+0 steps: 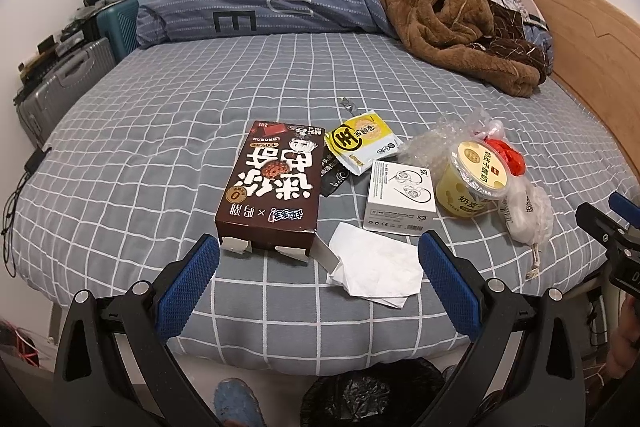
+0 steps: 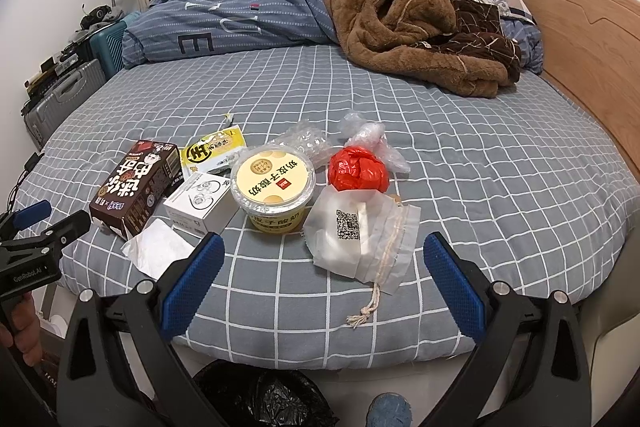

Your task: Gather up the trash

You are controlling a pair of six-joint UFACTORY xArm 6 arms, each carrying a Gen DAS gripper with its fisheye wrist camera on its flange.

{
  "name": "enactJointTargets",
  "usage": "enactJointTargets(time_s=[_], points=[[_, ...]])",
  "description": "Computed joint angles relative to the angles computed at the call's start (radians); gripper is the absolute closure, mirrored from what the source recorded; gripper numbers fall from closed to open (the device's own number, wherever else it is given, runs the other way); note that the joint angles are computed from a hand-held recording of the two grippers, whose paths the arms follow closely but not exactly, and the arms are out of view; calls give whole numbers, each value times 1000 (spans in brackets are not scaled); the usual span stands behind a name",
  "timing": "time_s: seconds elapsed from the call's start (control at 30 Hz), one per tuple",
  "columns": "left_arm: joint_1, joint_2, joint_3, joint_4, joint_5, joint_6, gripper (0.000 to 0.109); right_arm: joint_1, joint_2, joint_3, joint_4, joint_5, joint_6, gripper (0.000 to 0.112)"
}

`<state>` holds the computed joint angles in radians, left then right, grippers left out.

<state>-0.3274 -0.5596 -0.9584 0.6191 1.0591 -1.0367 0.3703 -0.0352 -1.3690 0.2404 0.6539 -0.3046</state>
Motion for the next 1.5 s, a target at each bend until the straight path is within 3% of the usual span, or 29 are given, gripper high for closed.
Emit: enactJointTargets(time_s=[0.63,1.13,1.5], points=[[10,3,1,-8,-3,10,11,5,7,-10,-6,1,3,16],[230,178,-76,-166,-135,219,11,79,243,-237,-36,26,8,16],[301,330,-152,-214,-158,298,11,84,417,-414,-17,99,-5,16]])
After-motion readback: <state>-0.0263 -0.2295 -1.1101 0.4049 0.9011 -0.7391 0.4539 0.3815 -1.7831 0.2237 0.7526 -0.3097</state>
